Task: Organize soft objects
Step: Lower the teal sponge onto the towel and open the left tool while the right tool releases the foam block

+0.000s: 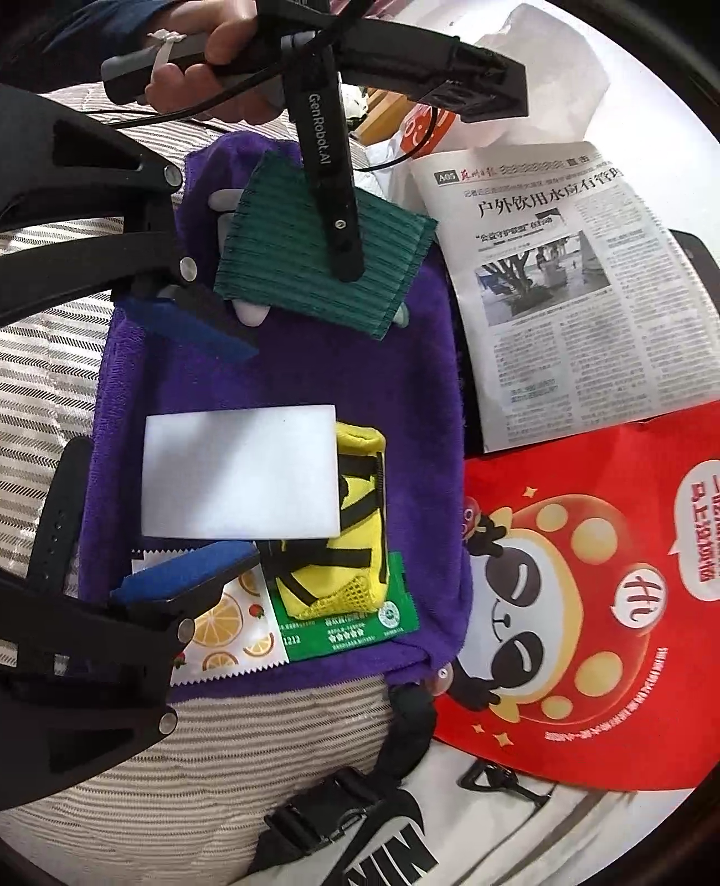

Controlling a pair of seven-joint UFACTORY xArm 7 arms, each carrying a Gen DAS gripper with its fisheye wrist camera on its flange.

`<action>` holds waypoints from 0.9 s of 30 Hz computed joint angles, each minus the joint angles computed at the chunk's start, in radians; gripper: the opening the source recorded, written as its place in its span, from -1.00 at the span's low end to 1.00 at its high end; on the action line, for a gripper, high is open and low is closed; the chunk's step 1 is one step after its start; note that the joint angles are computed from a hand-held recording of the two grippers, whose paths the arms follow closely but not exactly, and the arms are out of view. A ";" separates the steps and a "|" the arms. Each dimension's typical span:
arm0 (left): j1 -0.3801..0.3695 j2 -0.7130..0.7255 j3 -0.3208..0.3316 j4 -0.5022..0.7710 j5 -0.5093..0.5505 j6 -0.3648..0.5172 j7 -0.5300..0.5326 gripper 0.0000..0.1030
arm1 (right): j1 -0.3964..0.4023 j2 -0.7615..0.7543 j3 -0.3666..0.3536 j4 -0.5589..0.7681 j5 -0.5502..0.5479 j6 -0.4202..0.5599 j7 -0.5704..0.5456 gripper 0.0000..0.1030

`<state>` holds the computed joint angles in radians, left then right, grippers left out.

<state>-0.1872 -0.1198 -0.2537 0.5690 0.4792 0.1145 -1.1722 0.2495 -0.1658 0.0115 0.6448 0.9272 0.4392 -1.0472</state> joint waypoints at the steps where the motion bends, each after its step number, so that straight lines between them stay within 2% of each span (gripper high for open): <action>1: 0.001 -0.008 -0.005 0.001 0.005 0.030 -0.006 -0.13 | 0.000 -0.002 0.001 -0.001 -0.003 -0.003 0.003 0.32; 2: -0.003 -0.014 -0.007 0.003 0.004 0.055 -0.008 -0.06 | -0.003 -0.010 0.001 -0.004 -0.010 -0.001 0.010 0.32; 6: -0.032 -0.047 0.007 -0.025 -0.052 0.065 0.033 -0.04 | -0.006 -0.030 -0.012 -0.011 -0.010 0.013 0.012 0.32; 13: -0.046 -0.101 -0.035 -0.021 -0.056 0.208 0.027 0.18 | -0.009 -0.104 -0.039 -0.061 -0.036 0.020 0.030 0.32; 17: -0.064 -0.160 -0.052 -0.037 -0.051 0.288 0.004 0.20 | -0.022 -0.178 -0.073 -0.111 -0.088 0.032 0.035 0.32; 21: -0.082 -0.224 -0.066 -0.065 -0.072 0.327 -0.013 0.21 | -0.038 -0.259 -0.123 -0.173 -0.148 0.045 0.023 0.43; 24: -0.101 -0.301 -0.083 -0.106 -0.102 0.344 -0.034 0.21 | -0.045 -0.303 -0.169 -0.226 -0.187 0.044 -0.027 0.51; 27: -0.121 -0.354 -0.092 -0.146 -0.139 0.315 -0.041 0.27 | -0.057 -0.277 -0.212 -0.249 -0.224 0.054 -0.090 0.53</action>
